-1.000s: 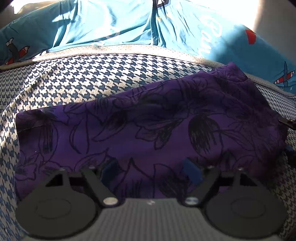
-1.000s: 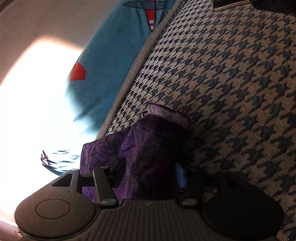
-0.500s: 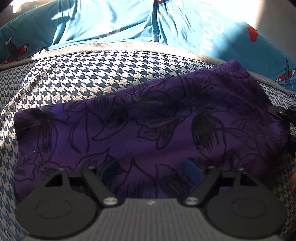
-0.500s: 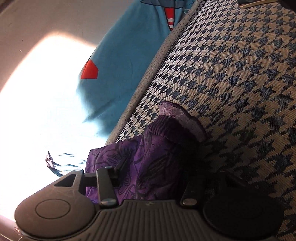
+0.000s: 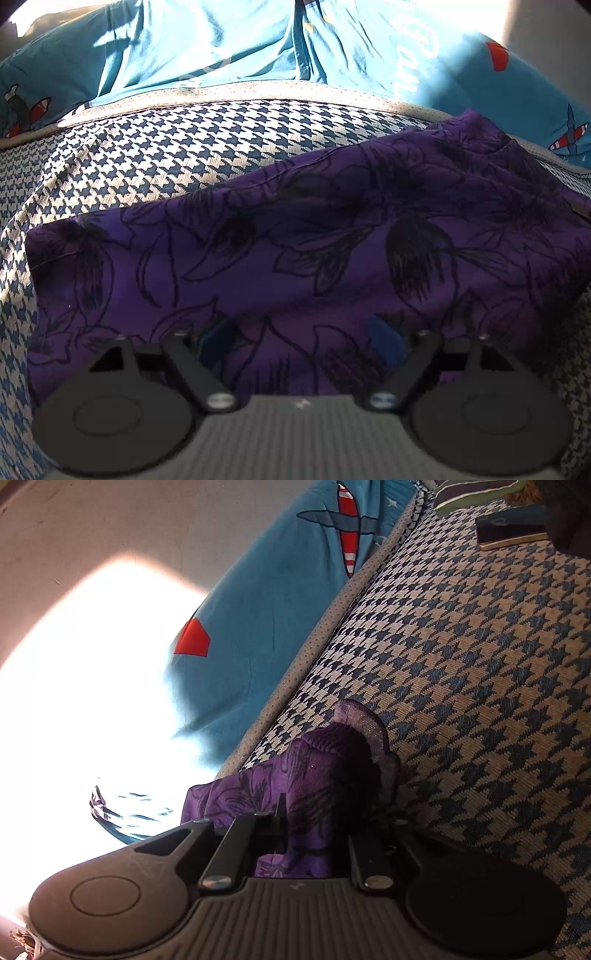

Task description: Fold clothes

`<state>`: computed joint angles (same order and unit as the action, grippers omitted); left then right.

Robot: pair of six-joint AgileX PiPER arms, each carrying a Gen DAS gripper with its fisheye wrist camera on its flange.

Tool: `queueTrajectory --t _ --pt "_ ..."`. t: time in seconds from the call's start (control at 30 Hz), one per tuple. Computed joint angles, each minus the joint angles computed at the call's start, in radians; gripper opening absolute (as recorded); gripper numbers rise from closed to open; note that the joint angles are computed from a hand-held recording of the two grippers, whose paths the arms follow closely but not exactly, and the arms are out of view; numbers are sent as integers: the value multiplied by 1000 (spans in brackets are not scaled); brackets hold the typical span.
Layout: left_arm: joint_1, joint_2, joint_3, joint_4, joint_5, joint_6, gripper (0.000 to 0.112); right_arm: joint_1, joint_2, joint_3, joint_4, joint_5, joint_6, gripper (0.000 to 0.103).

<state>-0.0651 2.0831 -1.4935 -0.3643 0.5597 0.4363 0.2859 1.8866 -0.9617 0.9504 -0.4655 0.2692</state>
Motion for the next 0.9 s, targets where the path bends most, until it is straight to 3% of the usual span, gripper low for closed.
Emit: queueTrajectory --t 0.13,0.3,0.37,0.5,0.63,0.7,0.8,0.9 --pt "13 -12 18 -25 1 39 82 71 -74 38 162 -85 -199 10" --pt "42 -26 35 -33 7 52 82 120 -141 123 184 -146 -133 10" --pt "50 -23 30 -27 10 43 82 112 -149 145 155 -132 -99 10" --pt "51 -16 21 -12 9 28 82 34 -110 162 -95 -49 118 11" --pt "37 -15 26 14 -9 14 85 1 -84 153 -98 15 134 16" --pt "30 -18 33 25 -18 9 85 -11 -80 161 -91 41 170 23" --pt "25 -19 37 31 -23 10 85 -6 -97 185 16 9 109 34" --pt "24 -24 45 29 -28 15 85 -37 -122 226 -126 -4 224 35"
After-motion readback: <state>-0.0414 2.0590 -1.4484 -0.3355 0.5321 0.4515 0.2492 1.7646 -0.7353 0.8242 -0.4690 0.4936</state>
